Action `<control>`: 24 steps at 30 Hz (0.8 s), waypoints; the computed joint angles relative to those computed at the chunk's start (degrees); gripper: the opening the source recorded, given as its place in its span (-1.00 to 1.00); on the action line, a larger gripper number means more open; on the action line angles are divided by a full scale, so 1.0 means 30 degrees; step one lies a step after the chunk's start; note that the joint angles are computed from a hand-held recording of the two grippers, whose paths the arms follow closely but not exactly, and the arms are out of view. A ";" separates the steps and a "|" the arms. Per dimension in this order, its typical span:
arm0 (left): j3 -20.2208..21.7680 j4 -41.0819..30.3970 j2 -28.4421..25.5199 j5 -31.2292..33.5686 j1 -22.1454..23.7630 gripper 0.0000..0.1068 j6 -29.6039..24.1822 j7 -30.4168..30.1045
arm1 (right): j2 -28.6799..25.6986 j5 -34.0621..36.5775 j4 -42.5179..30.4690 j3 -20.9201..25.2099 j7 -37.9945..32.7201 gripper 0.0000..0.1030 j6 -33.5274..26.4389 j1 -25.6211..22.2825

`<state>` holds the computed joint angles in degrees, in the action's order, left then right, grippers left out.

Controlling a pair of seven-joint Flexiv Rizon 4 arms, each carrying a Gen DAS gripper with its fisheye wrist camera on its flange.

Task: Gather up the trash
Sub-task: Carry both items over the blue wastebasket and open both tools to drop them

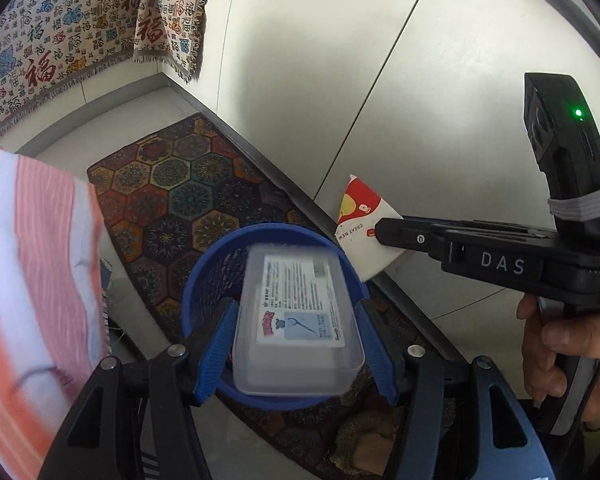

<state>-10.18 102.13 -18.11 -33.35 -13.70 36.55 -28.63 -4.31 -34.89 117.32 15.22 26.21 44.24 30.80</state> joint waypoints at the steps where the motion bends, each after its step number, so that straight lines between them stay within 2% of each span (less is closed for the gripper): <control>1: -0.0051 0.0030 -0.0099 0.0000 -0.0078 0.15 0.0188 0.0053 | 0.0144 -0.0101 0.0305 -0.0031 0.0312 -0.52 0.0340 -0.0086; 5: -0.0250 -0.0166 -0.0670 -0.0012 -0.0321 0.20 0.0630 -0.0226 | 0.0474 -0.1152 0.1316 -0.0146 0.1704 -0.43 0.1426 -0.0428; 6: -0.0272 -0.0531 -0.0959 0.0210 -0.0392 0.23 0.0460 -0.0571 | 0.0526 -0.1373 0.1512 -0.0171 0.2040 -0.24 0.1711 -0.0522; 7: -0.0247 -0.0697 -0.1103 0.0423 -0.0444 0.23 0.0443 -0.0841 | 0.0551 -0.1453 0.1590 -0.0163 0.2311 -0.16 0.1802 -0.0575; 10: -0.0197 -0.0484 -0.0898 0.0606 -0.0415 0.23 0.0924 -0.1097 | 0.0713 -0.2010 0.1435 -0.0096 0.2585 -0.16 0.1298 -0.0595; 11: -0.0207 -0.0298 -0.0707 0.0462 -0.0313 0.23 0.1029 -0.0975 | 0.0728 -0.2132 0.1163 -0.0022 0.2446 -0.08 0.0668 -0.0508; 13: -0.0220 0.0138 -0.0211 0.0087 -0.0112 0.23 0.1314 -0.0448 | 0.0673 -0.2379 0.0504 0.0133 0.2112 0.19 -0.0784 -0.0255; 16: 0.0003 0.1480 0.1250 -0.0916 0.0289 0.23 0.2110 0.1309 | 0.0363 -0.2985 -0.0692 0.0304 0.1999 0.47 -0.2991 0.0296; 18: 0.0427 0.2603 0.2483 -0.1762 0.0561 0.23 0.2838 0.2623 | -0.0148 -0.3301 -0.1766 0.0345 0.1749 0.82 -0.4573 0.0796; 19: 0.0665 0.3101 0.2996 -0.2404 0.0726 0.26 0.3097 0.3301 | -0.0457 -0.3426 -0.2329 0.0335 0.1541 0.93 -0.5331 0.1077; 21: 0.1370 0.3819 0.3949 -0.3293 0.1173 0.31 0.2967 0.4215 | -0.1300 -0.3658 -0.3629 0.0242 0.0660 0.94 -0.6802 0.1715; 24: 0.2416 0.4228 0.4792 -0.3652 0.1913 0.32 0.2476 0.5164 | -0.3267 -0.3775 -0.6402 -0.0113 -0.2025 0.97 -0.9708 0.3038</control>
